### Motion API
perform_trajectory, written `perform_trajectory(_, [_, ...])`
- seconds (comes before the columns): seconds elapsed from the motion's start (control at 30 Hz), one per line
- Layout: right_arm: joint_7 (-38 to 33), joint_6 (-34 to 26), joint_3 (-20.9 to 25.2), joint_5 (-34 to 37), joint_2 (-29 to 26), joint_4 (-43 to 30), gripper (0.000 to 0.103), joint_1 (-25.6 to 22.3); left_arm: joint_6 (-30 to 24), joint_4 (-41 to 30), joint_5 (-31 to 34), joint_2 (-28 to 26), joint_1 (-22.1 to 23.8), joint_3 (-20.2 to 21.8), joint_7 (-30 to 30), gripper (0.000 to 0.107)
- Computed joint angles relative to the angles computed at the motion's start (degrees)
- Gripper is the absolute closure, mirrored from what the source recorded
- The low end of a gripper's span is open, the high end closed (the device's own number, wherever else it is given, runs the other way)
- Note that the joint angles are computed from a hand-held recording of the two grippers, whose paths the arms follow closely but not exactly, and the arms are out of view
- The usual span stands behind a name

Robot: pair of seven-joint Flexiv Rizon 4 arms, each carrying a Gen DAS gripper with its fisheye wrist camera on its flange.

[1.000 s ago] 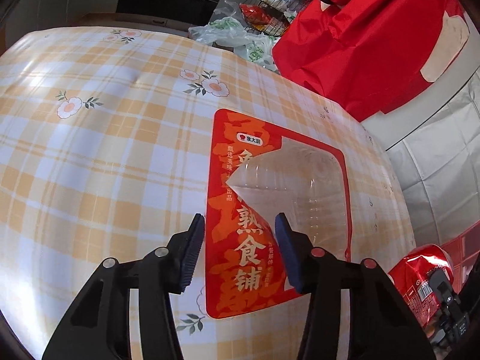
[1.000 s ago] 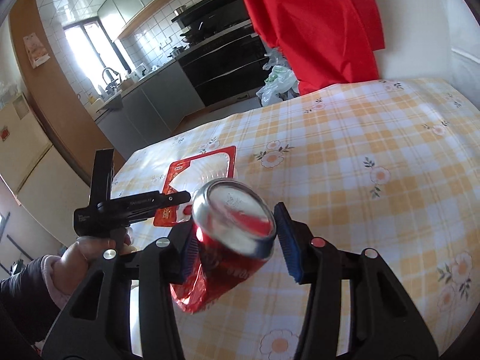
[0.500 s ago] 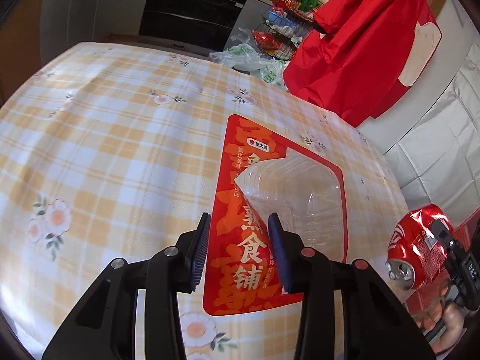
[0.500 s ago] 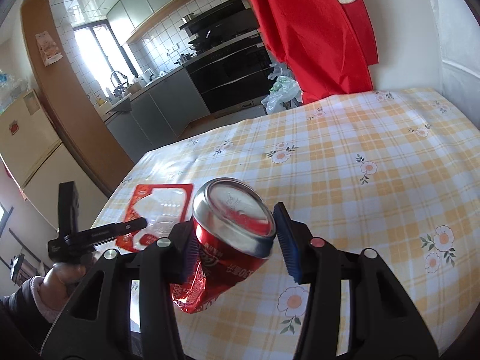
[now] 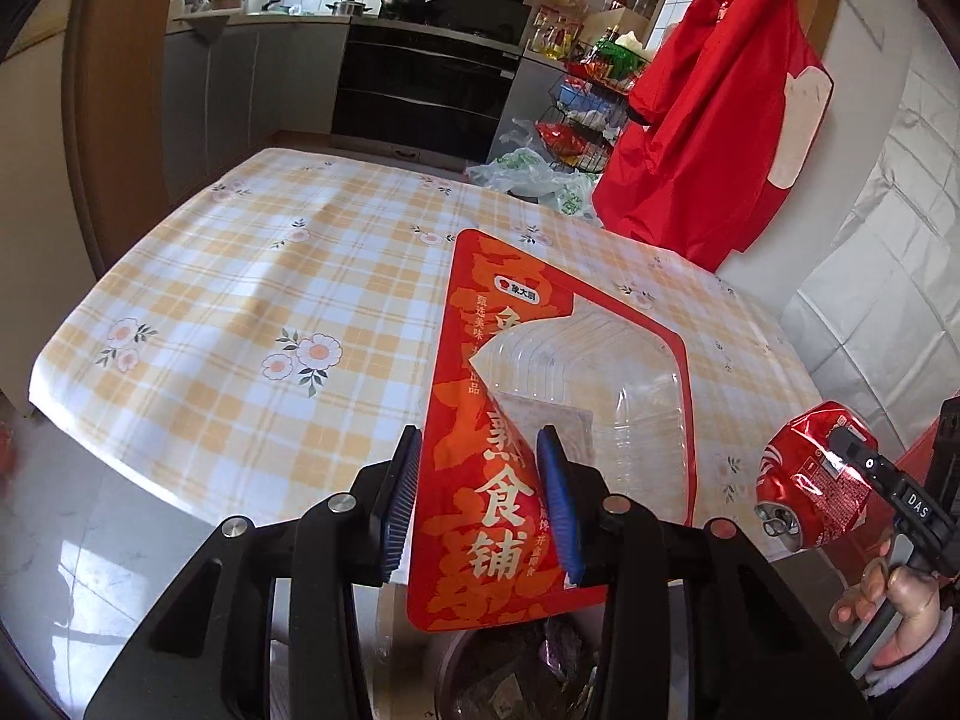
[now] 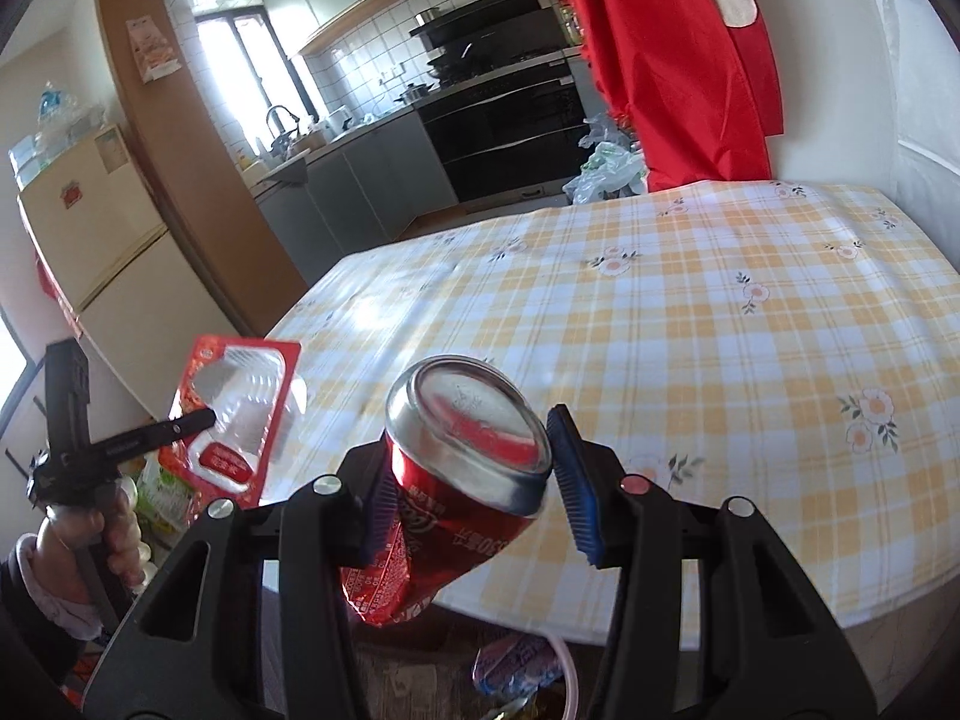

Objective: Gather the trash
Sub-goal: 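Carry both items over the bin and open the right tool to drop the can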

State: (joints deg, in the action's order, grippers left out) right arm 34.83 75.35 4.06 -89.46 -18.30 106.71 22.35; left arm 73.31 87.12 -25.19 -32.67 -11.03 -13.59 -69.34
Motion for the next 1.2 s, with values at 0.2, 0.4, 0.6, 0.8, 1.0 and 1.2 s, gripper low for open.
perform_trajectory(0.2, [-3.95, -1.65, 1.91, 4.85, 0.47, 1.63, 0.055, 3.00, 5.29, 9.74, -2.83, 6.63, 2.59, -3.44, 4.84, 0.068])
perform_trajectory(0.4, [-8.26, -2.56, 2.51, 10.84, 0.16, 2.34, 0.055, 6.34, 8.26, 17.26, -8.59, 11.77, 4.73, -6.61, 10.74, 0.068])
perform_trajectory(0.6, [-13.72, -3.08, 2.20, 16.40, -0.42, 1.63, 0.054, 9.34, 9.77, 21.27, -13.75, 14.94, 4.09, -6.90, 15.75, 0.068])
perform_trajectory(0.8, [-14.41, -3.67, 1.04, 16.94, 0.11, 1.26, 0.047, 10.96, 10.41, 22.72, -16.46, 16.17, 2.35, -5.61, 18.65, 0.067])
perform_trajectory(1.0, [-13.79, -4.82, 0.92, 15.48, 1.18, 1.32, 0.040, 10.82, 10.15, 22.44, -15.68, 15.86, 0.72, -4.08, 18.79, 0.067])
perform_trajectory(1.2, [-13.05, -9.45, 1.86, 14.07, 3.71, 2.10, 0.017, 10.18, 9.39, 21.78, -13.41, 15.25, -0.23, -3.22, 18.26, 0.067])
